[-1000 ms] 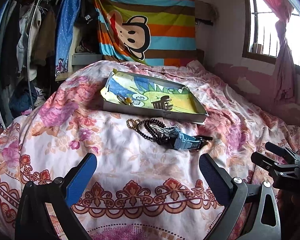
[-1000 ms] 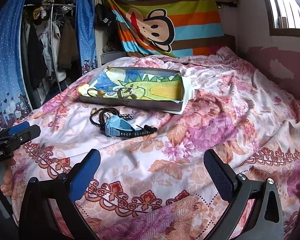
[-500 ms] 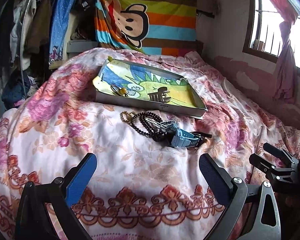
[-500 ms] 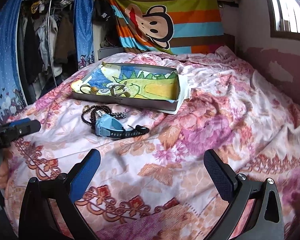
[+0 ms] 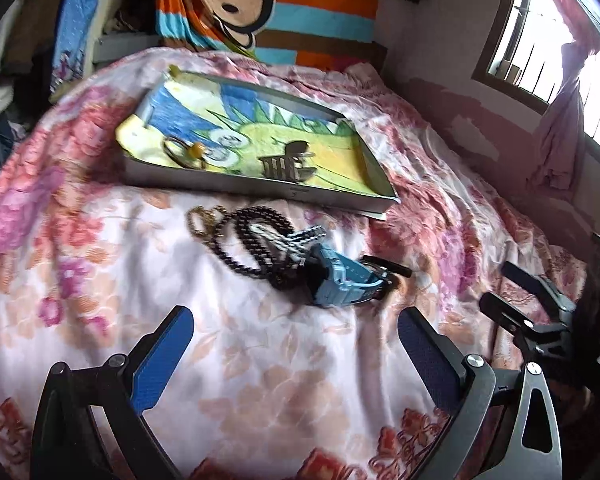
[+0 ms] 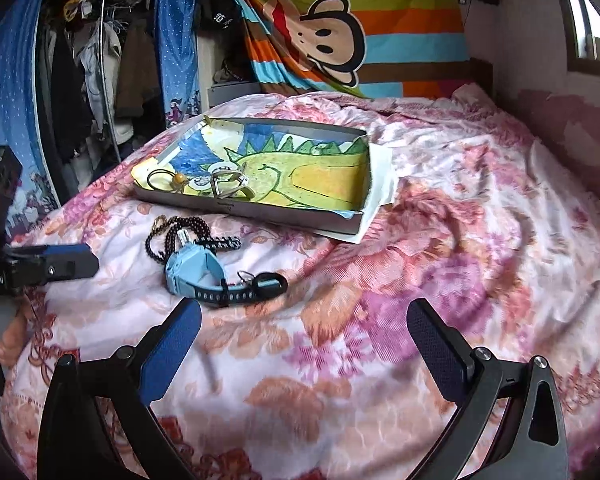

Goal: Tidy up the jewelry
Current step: 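Grasp the blue watch with the left tool while the right tool moves toward the black hair tie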

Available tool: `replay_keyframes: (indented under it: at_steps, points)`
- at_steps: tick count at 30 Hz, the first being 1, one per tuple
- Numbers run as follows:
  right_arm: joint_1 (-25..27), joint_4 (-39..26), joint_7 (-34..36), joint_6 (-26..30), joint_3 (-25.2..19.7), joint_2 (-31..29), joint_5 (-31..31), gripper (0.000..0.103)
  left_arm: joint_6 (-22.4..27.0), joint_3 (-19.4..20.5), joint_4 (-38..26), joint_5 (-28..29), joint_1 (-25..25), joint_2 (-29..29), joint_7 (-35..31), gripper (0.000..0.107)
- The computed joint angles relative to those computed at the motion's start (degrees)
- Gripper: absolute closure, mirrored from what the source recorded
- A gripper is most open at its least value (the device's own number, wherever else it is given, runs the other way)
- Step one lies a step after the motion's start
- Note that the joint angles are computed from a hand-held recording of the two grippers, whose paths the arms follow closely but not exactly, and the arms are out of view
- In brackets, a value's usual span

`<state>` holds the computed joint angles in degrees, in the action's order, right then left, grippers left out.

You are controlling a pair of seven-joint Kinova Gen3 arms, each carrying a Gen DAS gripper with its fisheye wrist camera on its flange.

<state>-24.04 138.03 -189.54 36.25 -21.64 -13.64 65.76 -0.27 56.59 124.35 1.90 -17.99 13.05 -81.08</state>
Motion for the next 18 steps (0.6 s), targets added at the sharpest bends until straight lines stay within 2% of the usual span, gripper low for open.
replay_keyframes:
  at_steps: [3, 6, 7, 12, 14, 18]
  points:
    - [1.23, 0.32, -0.66, -5.09, 2.75, 1.42, 4.08, 0.019, 1.52, 1.72, -2.63, -0.45, -0.67, 4.04, -1.49, 0.010]
    - [2.05, -0.33, 1.04, -9.20, 5.21, 3.64, 5.66, 0.030, 3.81, 0.97, -5.65, 0.71, 1.05, 7.24, -3.91, 0.019]
    - [2.25, -0.52, 1.93, -10.53, 5.86, 4.23, 5.65, 0.037, 4.41, 0.67, -6.38, 1.26, 1.51, 7.95, -4.70, 0.023]
    - [2.86, -1.90, 7.76, -13.56, 6.96, 6.84, 3.48, 0.051, 8.35, -1.28, -10.50, 3.77, 4.06, 11.91, -8.73, 0.038]
    - [2.90, -2.57, 10.00, -13.97, 7.19, 7.89, 2.37, 0.059, 10.26, -3.61, -12.30, 4.51, 6.46, 12.55, -9.90, 0.045]
    - [3.43, -3.70, 14.55, -15.84, 8.81, 9.88, -0.75, 0.068, 13.51, -8.21, -15.28, 5.43, 11.16, 13.12, -12.31, 0.057]
